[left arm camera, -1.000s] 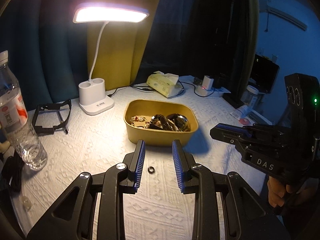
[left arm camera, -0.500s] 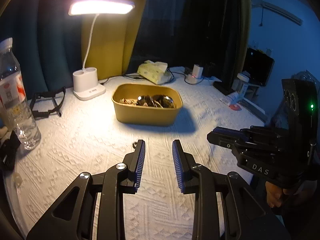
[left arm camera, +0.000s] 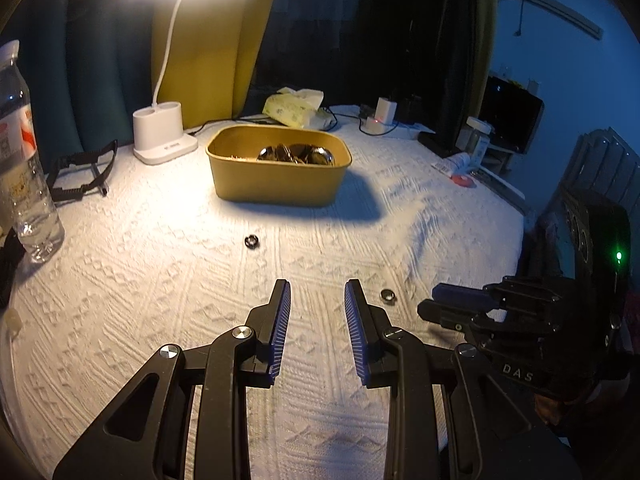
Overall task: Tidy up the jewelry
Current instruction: 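Close the right gripper on the silver ring lying on the cloth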
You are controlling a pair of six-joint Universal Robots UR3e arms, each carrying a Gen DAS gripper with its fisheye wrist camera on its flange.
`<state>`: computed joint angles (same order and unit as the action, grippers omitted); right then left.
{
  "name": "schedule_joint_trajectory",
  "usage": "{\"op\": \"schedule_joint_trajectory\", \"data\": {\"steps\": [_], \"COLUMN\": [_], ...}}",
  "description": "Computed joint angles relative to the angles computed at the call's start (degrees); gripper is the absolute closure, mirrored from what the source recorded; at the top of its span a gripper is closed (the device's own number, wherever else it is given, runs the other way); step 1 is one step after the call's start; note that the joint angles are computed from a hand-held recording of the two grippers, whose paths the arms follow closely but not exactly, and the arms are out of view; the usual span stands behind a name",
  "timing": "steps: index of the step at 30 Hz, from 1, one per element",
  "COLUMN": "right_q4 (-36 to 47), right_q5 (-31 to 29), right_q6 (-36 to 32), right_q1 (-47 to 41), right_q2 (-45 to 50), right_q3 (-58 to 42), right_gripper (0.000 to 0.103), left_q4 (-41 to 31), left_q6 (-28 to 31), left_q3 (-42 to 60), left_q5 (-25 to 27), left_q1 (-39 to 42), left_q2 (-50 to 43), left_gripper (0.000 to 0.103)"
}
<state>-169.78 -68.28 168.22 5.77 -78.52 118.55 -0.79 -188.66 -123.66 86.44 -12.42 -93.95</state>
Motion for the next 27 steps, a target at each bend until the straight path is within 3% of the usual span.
{"op": "schedule_joint_trajectory", "data": {"steps": [7, 24, 27], "right_q4": [-1.27, -1.72, -1.36], "right_q5": [0.56, -2.43, -2.91], "right_q6": [-0.73, -0.42, -1.25], "right_q1": [0.77, 5.02, 5.36], "right_q2": [0.61, 9.14, 9.36], "right_q3": [0.74, -9.35, -9.92], "right_gripper": [0.082, 0.082, 0.089], "left_q4": [0.01, -0.44, -0.93], "left_q6": [-0.25, -0.5, -0.42], "left_q3": [-0.16, -0.64, -0.31], "left_q5": [0.33, -2.44, -2.85], "left_q1": [-0.74, 2.45, 3.05], "left_q2": [-0.86, -1.31, -1.43], "left_gripper": [0.073, 0.073, 0.073]}}
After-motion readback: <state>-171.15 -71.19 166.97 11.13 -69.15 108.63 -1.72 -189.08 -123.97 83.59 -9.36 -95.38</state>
